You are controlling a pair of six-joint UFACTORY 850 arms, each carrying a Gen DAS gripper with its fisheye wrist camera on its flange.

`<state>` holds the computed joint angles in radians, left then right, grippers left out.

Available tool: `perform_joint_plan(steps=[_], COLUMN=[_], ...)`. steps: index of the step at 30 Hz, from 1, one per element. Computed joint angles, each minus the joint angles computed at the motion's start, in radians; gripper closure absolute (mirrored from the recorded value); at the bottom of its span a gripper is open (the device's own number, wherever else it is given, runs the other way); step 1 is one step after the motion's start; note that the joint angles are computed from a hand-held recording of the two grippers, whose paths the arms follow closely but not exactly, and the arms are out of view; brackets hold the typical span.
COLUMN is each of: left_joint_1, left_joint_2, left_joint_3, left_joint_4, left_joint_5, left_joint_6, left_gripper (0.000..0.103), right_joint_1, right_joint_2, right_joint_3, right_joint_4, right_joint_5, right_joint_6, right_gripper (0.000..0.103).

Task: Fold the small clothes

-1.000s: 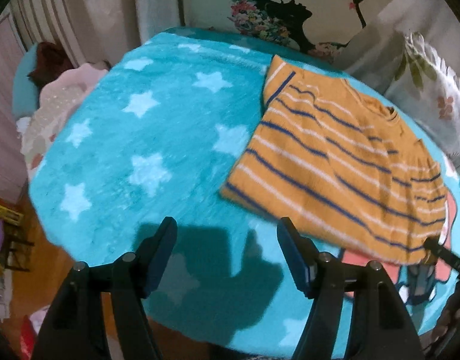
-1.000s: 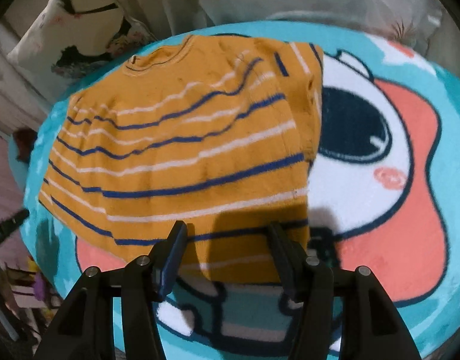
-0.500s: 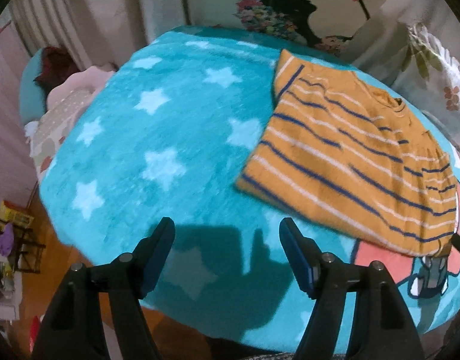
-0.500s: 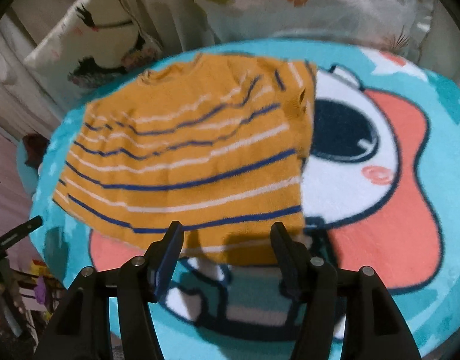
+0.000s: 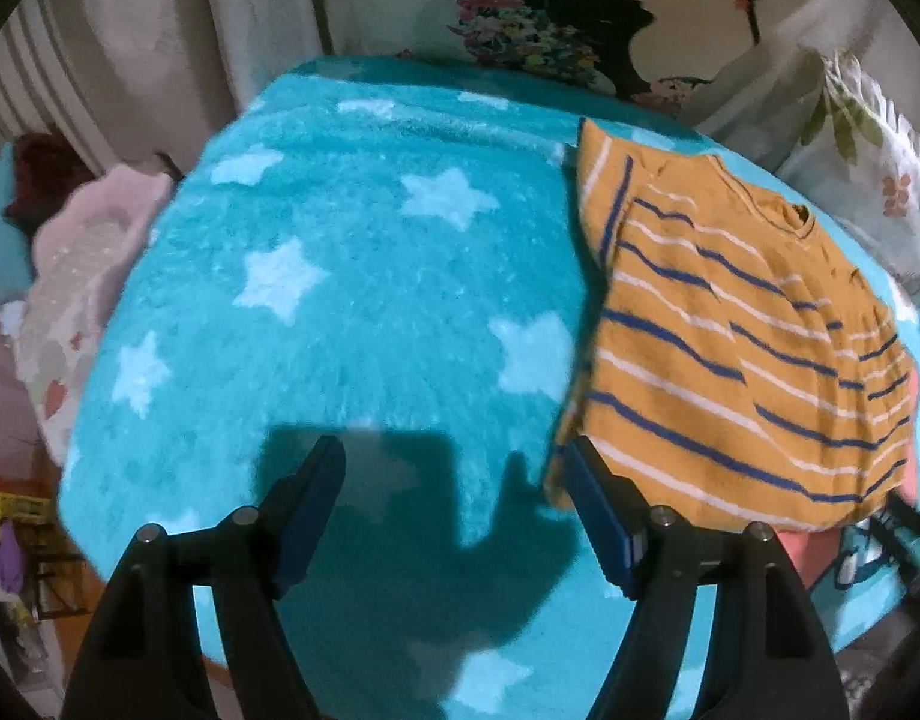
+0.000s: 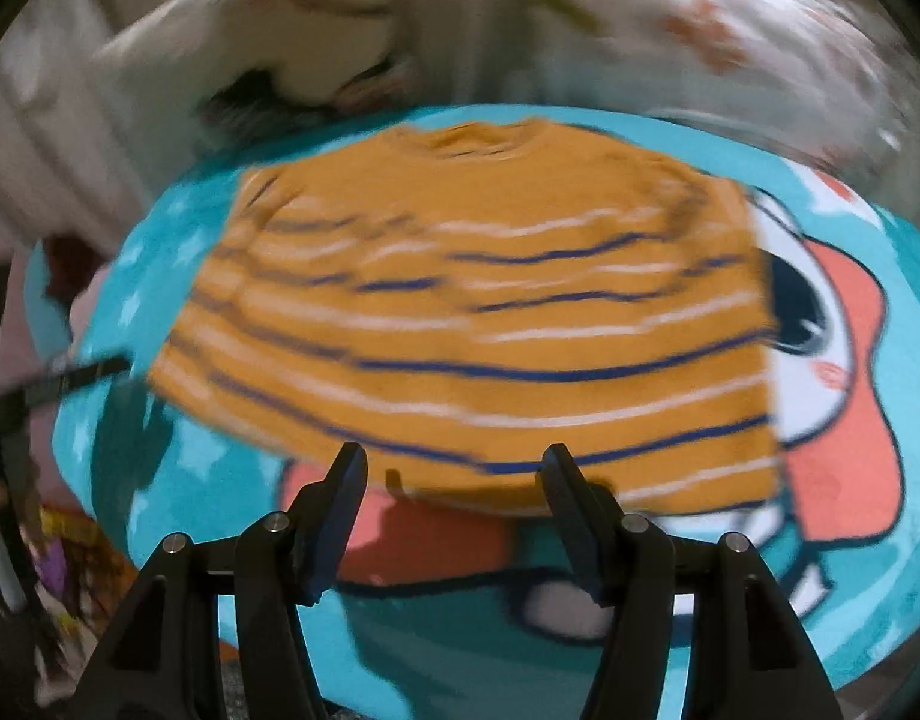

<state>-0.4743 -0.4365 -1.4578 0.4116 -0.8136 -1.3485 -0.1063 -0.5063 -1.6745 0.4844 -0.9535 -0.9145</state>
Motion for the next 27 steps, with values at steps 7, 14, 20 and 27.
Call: perform_joint_plan(steps=[7,14,20,27], left_joint_1=[0.132,0.190,0.242,0.269], left_joint_2=[0.009,-0.139,-0.280,-0.404], left_joint_3=[0.026,-0.156,-0.318,-0.504], left_joint_4=[-0.314,-0.658,-0.920,-1.016], left_joint_5=[0.250,0.256,0.193,0.080], left_joint_6=[0.399,0.886,1.135,1.259], left_gripper=[0.029,0.029,0.029,0.029], right_joint_1=[0.157,0.301,0.361,0.421], right_joint_2=[0.134,0.230,0.262,0.220], right_joint_3=[0.223,0.424,0.518,0.486], right_joint_4=[-0.002,-0.056,-0.090,-0.246], right_joint_5=[0.142,0.467,0.675,0.769], right_joint_6=[-0.147,-0.273,-0.314,-0.167], right_gripper=[0.038,0.038,0.041,0.049])
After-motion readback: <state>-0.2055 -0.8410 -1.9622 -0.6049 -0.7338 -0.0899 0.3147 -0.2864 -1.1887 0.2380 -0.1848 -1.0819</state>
